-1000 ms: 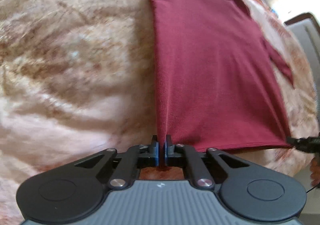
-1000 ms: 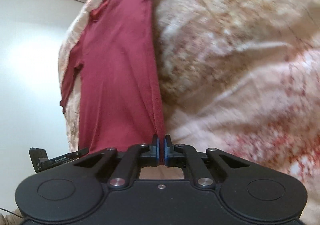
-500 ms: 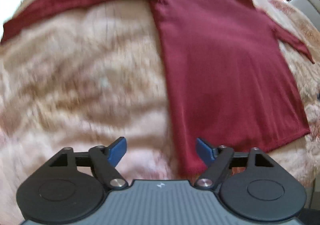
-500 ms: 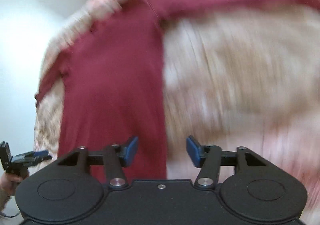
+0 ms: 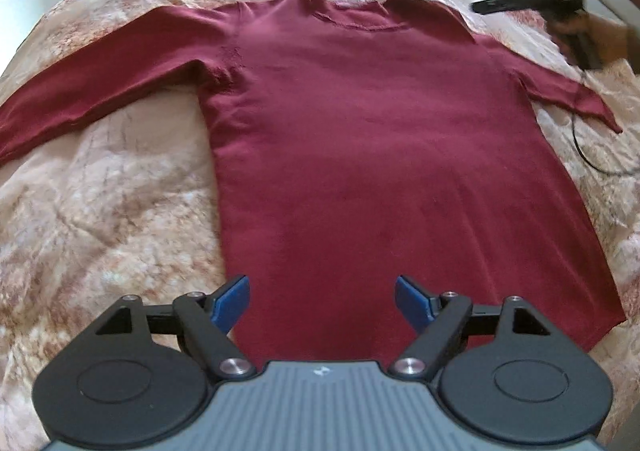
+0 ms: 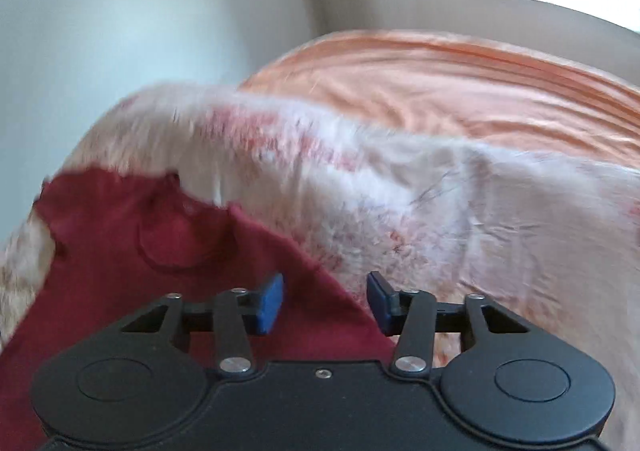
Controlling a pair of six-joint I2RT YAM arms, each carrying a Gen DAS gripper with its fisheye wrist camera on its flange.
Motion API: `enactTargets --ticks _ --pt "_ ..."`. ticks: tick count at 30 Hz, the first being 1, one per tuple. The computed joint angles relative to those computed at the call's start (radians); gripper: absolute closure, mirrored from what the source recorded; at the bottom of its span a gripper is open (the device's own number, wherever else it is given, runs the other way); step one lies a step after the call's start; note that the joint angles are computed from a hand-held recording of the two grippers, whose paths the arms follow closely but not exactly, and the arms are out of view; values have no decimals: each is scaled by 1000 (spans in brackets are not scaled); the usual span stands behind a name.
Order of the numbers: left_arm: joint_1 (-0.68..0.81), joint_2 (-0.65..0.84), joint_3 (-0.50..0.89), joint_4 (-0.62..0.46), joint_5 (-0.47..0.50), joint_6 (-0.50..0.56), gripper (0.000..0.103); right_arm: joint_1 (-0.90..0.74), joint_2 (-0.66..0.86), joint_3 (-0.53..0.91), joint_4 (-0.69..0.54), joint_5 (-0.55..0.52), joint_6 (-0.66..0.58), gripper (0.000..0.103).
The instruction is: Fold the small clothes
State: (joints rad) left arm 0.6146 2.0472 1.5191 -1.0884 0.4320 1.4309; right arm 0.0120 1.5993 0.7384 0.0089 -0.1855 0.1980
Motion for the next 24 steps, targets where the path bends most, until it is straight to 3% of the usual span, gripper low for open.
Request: enactTargets --ticks 1,5,6,7,9,11,13,14,16,18,20,21,24 --pt "6 -19 -27 6 -5 2 19 -33 62 30 7 -77 -32 55" --pt "17 -51 -80 22 -27 -8 19 -69 202 110 9 -202 -88 55" --pt "15 -58 -94 32 -35 -13 18 -67 205 110 -6 -202 -102 71" --pt "9 -65 -109 48 -47 -23 18 -57 216 130 -34 -197 -112 99" --pt "-7 -73 -124 76 -69 -46 18 -82 181 122 -71 -218 -125 99" --pt "-14 -73 -119 73 -64 -54 18 -136 94 50 -34 -249 -104 99" --pt "-24 -61 -108 65 -53 -72 15 -165 46 -8 -8 -254 -38 95" --pt "-33 -51 -105 64 -50 -88 15 -146 52 -10 -24 -208 -27 92" --pt "-58 -34 -105 78 -53 -125 16 -82 73 -17 -38 -90 5 66" --pt "-83 -36 -107 98 -36 -145 16 -74 20 -90 61 -79 96 66" --pt "-108 -29 -78 98 5 -149 15 -73 -93 -196 182 -52 201 56" --pt "-122 -16 -50 91 32 -150 15 -55 -144 -229 210 -18 224 48" --pt "-198 57 79 88 102 -198 13 12 -201 -230 215 -12 223 47"
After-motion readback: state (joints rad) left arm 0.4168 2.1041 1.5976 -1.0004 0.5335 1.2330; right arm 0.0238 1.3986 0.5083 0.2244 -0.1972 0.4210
